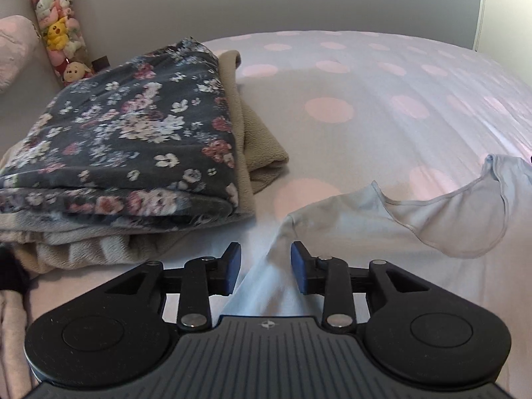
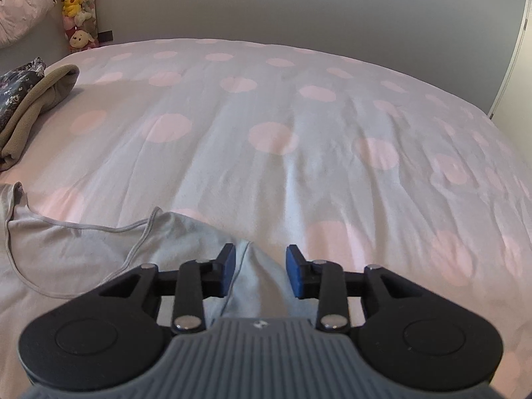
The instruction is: Fold clothes
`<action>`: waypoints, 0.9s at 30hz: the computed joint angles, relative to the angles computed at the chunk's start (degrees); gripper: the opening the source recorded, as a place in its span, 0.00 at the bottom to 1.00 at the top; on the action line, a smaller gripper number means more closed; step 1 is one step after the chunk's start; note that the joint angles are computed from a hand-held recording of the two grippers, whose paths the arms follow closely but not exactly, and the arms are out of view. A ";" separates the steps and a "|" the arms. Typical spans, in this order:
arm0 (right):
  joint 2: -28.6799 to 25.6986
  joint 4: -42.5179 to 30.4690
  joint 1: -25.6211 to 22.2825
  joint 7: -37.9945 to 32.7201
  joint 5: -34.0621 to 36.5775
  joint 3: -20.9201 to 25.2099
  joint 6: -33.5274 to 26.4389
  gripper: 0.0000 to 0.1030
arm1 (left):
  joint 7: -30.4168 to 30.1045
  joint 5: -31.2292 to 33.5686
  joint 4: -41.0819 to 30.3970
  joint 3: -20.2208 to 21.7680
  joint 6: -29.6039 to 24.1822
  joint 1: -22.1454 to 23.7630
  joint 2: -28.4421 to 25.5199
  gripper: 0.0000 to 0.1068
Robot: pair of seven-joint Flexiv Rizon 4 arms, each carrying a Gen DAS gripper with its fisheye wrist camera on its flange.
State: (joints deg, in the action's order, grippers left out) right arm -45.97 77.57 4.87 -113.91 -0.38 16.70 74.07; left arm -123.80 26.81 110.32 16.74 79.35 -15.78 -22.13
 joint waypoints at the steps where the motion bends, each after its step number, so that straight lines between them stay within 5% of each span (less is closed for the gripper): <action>1: 1.07 1.26 -0.43 -0.03 0.19 -0.05 -0.17 0.36 | -0.06 -0.30 1.47 -0.19 -0.19 -0.02 1.47 0.29; 10: 15.65 17.38 -6.64 -6.26 5.73 1.78 -10.84 0.35 | 12.55 -12.28 18.36 -11.95 -10.52 5.71 17.92 0.30; 15: 24.14 26.26 -8.90 -12.23 10.98 0.10 -17.87 0.34 | 21.64 -26.18 28.36 -16.26 -17.12 4.95 26.37 0.30; 22: 32.86 35.35 -10.13 -19.53 14.79 -4.95 -25.24 0.35 | 26.02 -31.88 32.43 -20.07 -32.45 0.20 33.60 0.30; 27: 36.04 38.59 -9.49 -22.73 15.04 -9.29 -29.90 0.34 | 23.19 -29.24 31.07 -22.98 -39.07 -1.51 33.80 0.37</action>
